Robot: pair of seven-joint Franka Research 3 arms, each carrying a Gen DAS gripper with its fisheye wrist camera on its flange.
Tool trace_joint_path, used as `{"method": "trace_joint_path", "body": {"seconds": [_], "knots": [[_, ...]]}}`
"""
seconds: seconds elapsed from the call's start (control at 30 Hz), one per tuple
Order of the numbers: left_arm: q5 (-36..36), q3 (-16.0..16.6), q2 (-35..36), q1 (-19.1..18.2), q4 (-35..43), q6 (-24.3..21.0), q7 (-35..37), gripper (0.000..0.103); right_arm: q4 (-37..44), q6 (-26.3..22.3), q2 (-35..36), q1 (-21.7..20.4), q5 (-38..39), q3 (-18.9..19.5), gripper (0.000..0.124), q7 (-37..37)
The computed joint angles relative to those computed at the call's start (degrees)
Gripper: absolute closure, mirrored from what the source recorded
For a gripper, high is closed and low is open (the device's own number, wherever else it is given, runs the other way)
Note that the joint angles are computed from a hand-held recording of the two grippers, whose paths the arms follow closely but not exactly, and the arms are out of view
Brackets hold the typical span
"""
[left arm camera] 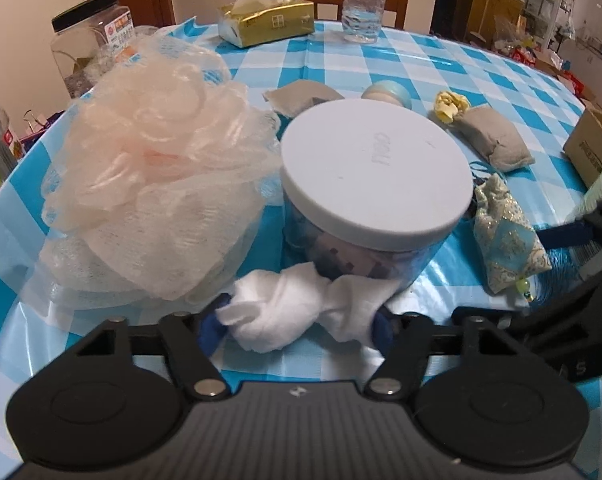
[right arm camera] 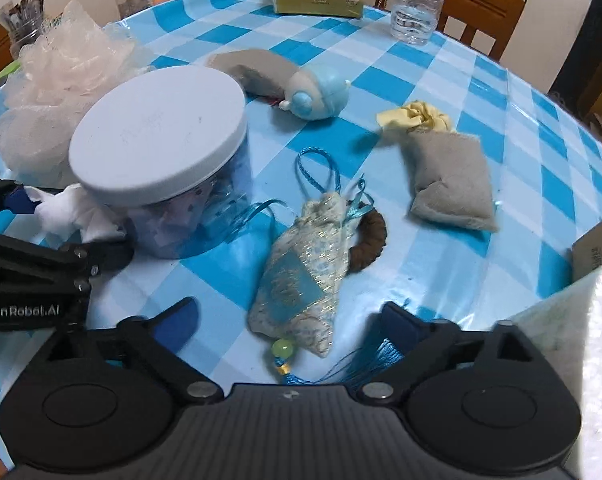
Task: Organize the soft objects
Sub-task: 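Grasp the knotted white cloth with the left gripper while the right grasps the embroidered pouch, then carry cloth and pouch to the box and release both grippers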
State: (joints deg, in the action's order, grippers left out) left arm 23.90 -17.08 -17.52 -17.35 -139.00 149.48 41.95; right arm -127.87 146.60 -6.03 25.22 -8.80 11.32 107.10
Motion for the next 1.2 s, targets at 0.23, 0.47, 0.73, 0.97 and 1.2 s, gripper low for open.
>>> {"method": "trace_joint_path", "body": {"seconds": [0.23,0.47,0.73,0.97,1.2], "knots": [[-1.8,0.9,-2.9,-0.3,-2.1,-0.5,0.9,0.052,-1.0,1.4,-0.7,-0.3,-3.3,0.8,0.028,5.0],[-1.4,0.4,-3.8,0.1,-2.6,-1.2,0.8,0.055,0.3,0.8,-0.7,-0.6,-11.1,1.9,0.064,10.8],[-4.3,1.7,-5.3,-1.5,-2.9,-1.7,4.9,0.056,0.4,-0.9,-2.2,-0.1,-13.6,1.9,0.103,11.8],[-10.1,4.5,-9.2,-4.2,-3.8,-3.2,13.8,0.057,-0.9,-1.7,-6.3,-0.3,-11.2,2.6,0.108,10.4],[-16.4,7.2,-13.2,-7.5,-3.4,-7.0,27.3,0.057,-3.1,-4.4,-13.5,-0.9,-7.4,4.3,0.108,9.4]]}}
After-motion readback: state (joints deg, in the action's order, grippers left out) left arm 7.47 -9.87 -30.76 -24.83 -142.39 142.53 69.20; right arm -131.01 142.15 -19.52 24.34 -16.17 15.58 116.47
